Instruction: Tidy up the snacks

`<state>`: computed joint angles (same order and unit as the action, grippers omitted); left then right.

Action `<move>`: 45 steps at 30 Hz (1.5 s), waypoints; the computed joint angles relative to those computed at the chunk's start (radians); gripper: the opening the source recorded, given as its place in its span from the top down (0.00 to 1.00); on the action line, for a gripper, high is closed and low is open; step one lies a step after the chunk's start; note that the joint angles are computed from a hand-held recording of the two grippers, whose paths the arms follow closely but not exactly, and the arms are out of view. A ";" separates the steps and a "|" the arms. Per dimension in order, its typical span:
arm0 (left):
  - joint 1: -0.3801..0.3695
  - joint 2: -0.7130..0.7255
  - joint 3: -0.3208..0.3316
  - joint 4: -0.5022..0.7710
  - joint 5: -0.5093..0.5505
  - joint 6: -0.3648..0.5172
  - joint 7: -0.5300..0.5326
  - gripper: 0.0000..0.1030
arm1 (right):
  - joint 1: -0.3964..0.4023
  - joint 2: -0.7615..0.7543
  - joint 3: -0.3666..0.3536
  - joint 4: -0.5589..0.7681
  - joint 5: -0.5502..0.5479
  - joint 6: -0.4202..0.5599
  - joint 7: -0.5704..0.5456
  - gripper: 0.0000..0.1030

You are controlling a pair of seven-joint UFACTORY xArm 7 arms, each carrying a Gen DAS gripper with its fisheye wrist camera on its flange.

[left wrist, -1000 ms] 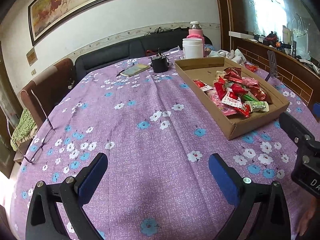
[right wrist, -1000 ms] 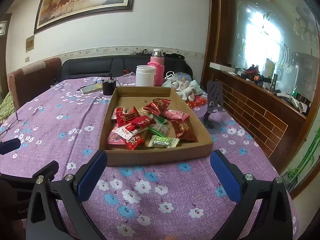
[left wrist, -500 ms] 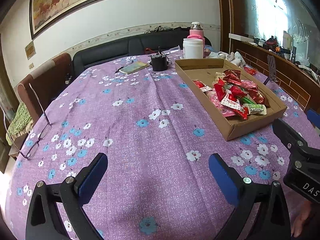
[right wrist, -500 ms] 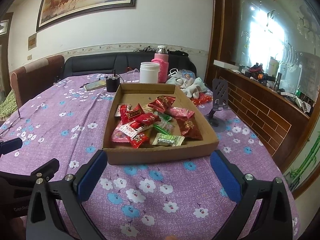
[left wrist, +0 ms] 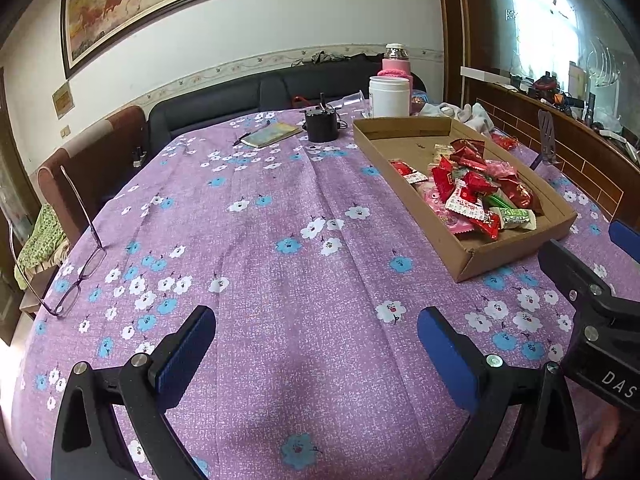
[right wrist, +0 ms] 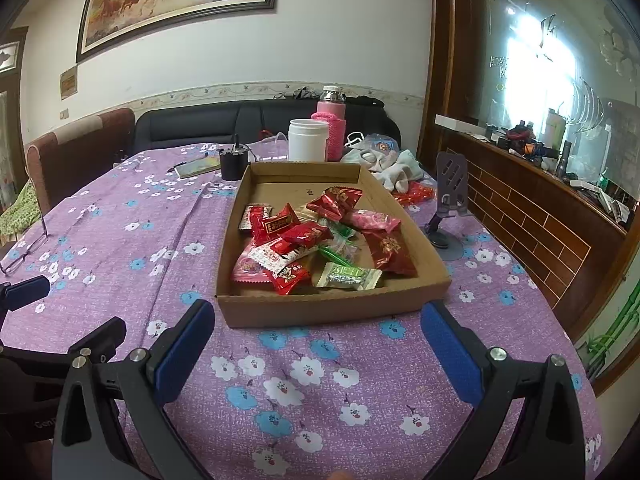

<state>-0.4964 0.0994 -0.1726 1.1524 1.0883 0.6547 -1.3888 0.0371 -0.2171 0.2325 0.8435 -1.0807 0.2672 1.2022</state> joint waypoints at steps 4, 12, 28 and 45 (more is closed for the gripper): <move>0.001 -0.001 0.001 -0.002 0.000 -0.005 -0.001 0.01 | 0.004 0.003 -0.003 0.001 0.009 -0.001 -0.007 0.01; 0.005 -0.001 0.002 -0.004 -0.015 -0.022 0.011 0.01 | 0.005 0.011 -0.004 0.004 0.014 -0.006 -0.004 0.01; 0.013 -0.001 0.007 -0.008 -0.052 -0.046 0.033 0.01 | 0.012 0.018 -0.012 0.001 0.077 -0.019 -0.050 0.01; 0.010 0.005 0.009 -0.001 -0.056 -0.025 0.029 0.01 | 0.002 0.017 -0.004 -0.001 0.089 -0.021 -0.058 0.01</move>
<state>-0.4868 0.1047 -0.1635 1.1514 1.0321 0.6292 -1.3594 0.0388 -0.1997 0.2284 0.8425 -0.9912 0.2459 1.1439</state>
